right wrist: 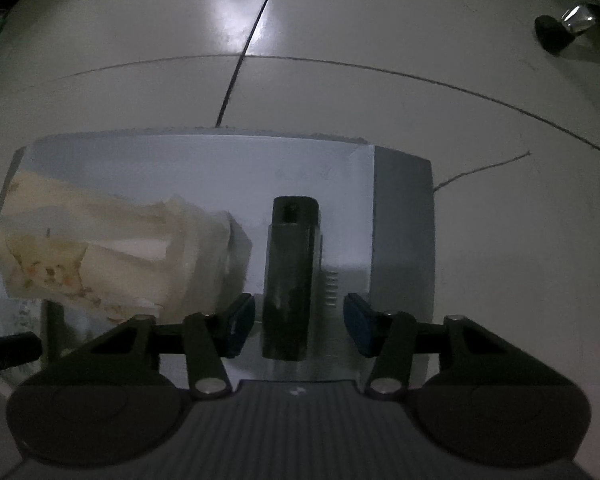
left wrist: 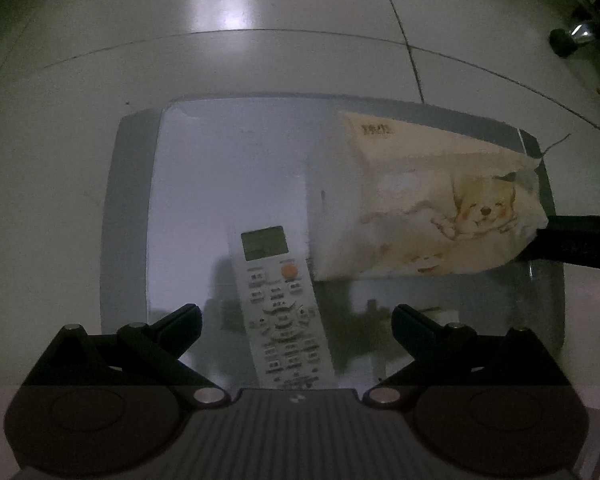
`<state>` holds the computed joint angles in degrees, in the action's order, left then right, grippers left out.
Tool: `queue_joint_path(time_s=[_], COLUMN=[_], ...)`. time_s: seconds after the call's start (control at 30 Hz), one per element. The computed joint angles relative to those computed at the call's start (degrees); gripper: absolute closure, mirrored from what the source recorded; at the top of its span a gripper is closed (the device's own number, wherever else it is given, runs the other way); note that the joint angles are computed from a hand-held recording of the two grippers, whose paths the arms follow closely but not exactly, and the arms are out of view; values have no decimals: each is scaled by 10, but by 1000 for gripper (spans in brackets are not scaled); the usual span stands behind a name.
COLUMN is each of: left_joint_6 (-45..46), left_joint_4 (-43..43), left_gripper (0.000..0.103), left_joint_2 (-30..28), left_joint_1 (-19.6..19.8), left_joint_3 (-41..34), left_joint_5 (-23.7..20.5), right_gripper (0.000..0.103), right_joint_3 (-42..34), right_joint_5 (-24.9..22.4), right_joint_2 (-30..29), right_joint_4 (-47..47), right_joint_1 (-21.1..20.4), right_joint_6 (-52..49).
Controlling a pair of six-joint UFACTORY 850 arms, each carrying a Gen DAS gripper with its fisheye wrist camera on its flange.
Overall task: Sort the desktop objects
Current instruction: 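Lower the left tool over the white remote while the right tool lowers over the black cylinder, then close the left tool on the remote while the right tool grasps and lifts the black cylinder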
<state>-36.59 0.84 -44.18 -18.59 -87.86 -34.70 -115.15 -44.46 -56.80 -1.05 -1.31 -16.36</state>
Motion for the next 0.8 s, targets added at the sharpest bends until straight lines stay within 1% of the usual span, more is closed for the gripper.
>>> queue_joint_path(time_s=[0.03, 0.07, 0.1, 0.17, 0.4, 0.5, 0.6, 0.63, 0.7, 0.73, 0.77, 0.8], left_joint_6=[6, 5, 3, -3, -23, -13, -9, -15, -34, -33, -16, -8], left_joint_4=[-5, -5, -4, 1, 13, 1, 4, 10, 25, 24, 11, 8], left_gripper=[0, 2, 7, 13, 13, 13, 13, 15, 39, 44, 54, 58], left_joint_2=[-3, -3, -3, -5, -9, -13, -19, -23, -32, -33, -32, -31], left_joint_1=[3, 3, 4, 4, 7, 8, 6, 5, 1, 0, 1, 1], left_joint_3=[0, 2, 4, 5, 8, 5, -2, -9, -23, -23, -20, -18], left_joint_5=[0, 1, 3, -1, 2, 2, -4, -16, -38, -39, -30, -25], right_gripper=[64, 70, 71, 71, 71, 71, 71, 71, 71, 71, 71, 71], right_joint_3=[-2, -1, -1, 1, -3, -4, -8, -9, -10, -7, -3, 0], right_joint_5=[-1, -1, 0, 1, -3, -7, -10, -12, -13, -10, -8, -5], right_joint_2=[-1, -1, -1, 0, 0, 1, 0, -1, 1, 3, 6, 8], right_joint_4=[3, 5, 7, 11, 17, 16, 15, 15, 18, 20, 23, 25], right_joint_1=[0, -1, -1, -2, -7, -8, -7, -7, -9, -11, -13, -14], right_joint_6=[-1, -4, -6, -11, -19, -19, -19, -21, -25, -27, -30, -33])
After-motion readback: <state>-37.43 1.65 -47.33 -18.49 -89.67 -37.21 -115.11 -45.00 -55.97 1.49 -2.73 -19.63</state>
